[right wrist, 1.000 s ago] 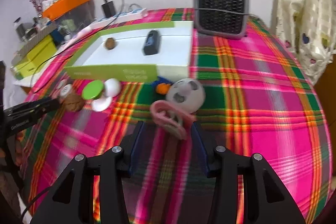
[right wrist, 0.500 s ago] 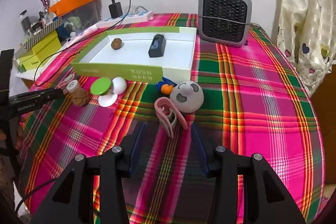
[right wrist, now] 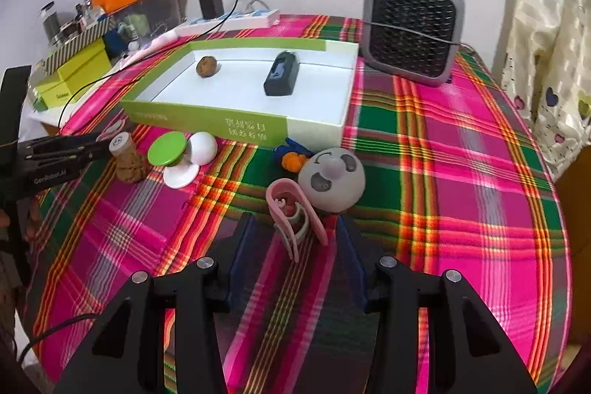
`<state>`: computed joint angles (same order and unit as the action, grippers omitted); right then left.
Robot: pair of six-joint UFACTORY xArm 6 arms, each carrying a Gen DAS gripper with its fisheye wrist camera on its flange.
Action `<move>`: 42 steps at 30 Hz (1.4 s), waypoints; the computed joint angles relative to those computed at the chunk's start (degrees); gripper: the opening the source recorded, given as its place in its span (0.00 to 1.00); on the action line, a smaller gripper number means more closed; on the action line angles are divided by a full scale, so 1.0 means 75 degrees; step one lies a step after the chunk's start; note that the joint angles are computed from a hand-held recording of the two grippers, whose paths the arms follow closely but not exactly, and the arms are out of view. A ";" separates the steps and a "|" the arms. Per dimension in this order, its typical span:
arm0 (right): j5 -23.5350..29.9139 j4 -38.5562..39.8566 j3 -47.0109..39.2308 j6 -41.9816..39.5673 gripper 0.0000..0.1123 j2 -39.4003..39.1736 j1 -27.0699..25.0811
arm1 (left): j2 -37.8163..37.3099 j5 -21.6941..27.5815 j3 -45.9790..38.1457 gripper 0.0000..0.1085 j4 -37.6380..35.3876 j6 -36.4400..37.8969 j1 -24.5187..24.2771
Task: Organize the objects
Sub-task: 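Close the left tool on the pink holder while the right tool grasps the pink loop clip, then carry the pink holder in the left tool and the pink clip in the right tool into the box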
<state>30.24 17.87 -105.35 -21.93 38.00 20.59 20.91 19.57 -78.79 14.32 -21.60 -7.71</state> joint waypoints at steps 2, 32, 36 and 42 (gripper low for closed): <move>0.0149 -0.0090 -0.0214 0.0062 0.41 0.0147 0.0001 | 0.0046 0.0029 -0.0074 0.37 -0.0072 0.0061 0.0010; -0.0015 -0.0302 -0.0272 0.0378 0.24 0.0221 0.0064 | 0.0329 0.0145 -0.0475 0.24 0.0533 -0.0438 0.0058; -0.0033 -0.0338 -0.0248 0.0416 0.23 0.0208 0.0066 | 0.0328 0.0132 -0.0471 0.19 0.0530 -0.0445 0.0057; -0.0048 -0.0366 -0.0219 0.0463 0.22 0.0187 0.0065 | 0.0284 0.0091 -0.0397 0.15 0.0487 -0.0472 0.0049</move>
<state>29.89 15.12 -106.99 -18.45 39.40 21.08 23.04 20.25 -81.77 17.98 -25.15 -7.34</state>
